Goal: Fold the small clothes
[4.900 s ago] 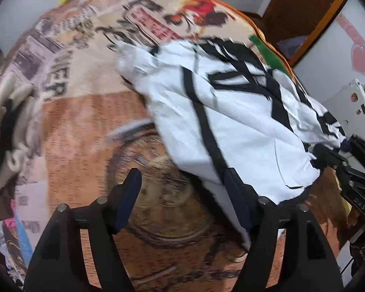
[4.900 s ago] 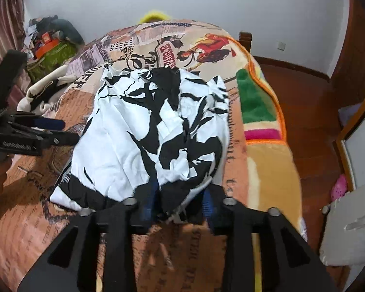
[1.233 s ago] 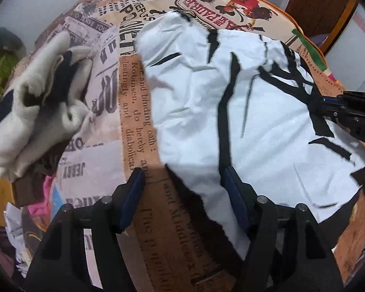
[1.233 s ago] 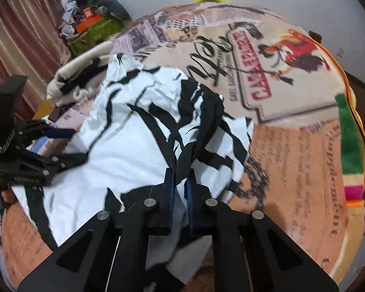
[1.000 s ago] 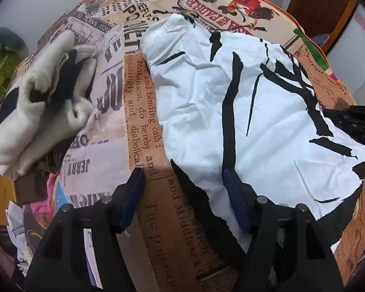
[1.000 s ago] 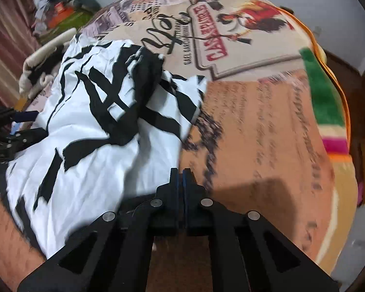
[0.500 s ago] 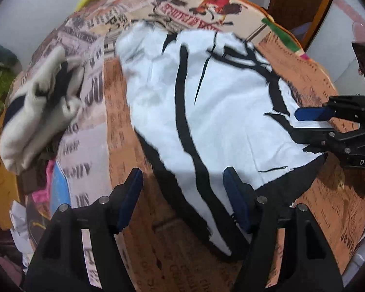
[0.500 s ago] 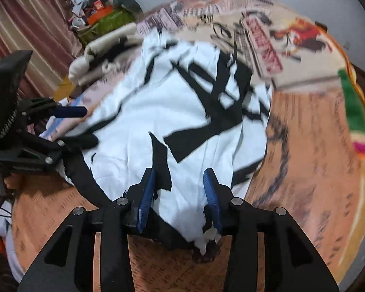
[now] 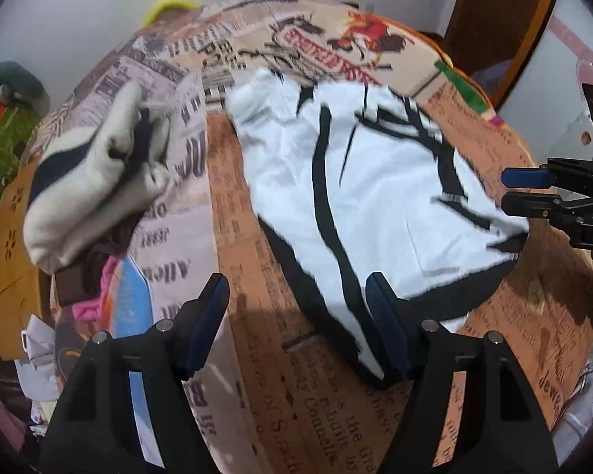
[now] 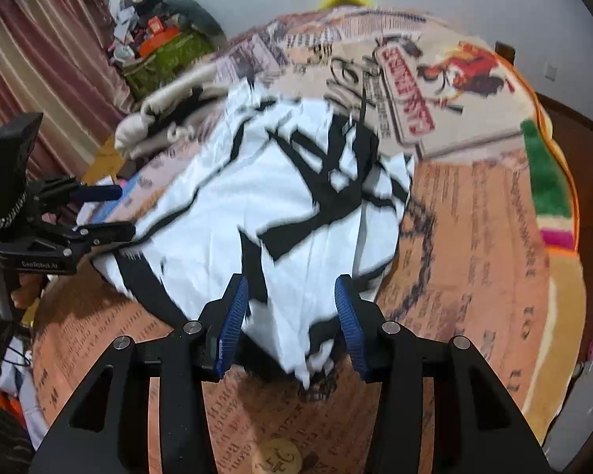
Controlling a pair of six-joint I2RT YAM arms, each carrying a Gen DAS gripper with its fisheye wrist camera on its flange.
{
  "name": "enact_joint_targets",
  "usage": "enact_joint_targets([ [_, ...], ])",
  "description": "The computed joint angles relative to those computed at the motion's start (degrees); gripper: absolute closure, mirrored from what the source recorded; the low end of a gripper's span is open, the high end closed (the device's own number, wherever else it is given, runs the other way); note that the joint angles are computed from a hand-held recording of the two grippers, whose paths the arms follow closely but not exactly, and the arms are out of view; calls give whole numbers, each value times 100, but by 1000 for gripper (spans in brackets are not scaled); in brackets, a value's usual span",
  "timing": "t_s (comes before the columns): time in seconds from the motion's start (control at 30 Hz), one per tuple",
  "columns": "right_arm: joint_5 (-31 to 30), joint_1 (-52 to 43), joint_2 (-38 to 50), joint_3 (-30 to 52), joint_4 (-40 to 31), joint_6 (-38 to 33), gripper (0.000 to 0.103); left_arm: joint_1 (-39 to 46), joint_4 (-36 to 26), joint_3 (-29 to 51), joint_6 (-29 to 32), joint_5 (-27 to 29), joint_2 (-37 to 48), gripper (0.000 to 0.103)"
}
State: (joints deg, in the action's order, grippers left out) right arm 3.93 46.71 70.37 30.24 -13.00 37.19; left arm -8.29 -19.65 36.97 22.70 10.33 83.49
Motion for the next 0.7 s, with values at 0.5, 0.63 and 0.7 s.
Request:
enact_joint_targets([
  [0.5,-1120,-1508,2538,1479,1375,-869,60,-365,774,2187,-922,-341,2660,32],
  [0.63,-1626,-1856,3243,1661,1720,-688,61,-363,681,2779,-1115,-472,3475,32],
  [0.7,-1566,-1909,3399,1680,1761,-712,61,-341,533,2994,-1185,-446,3741,31],
])
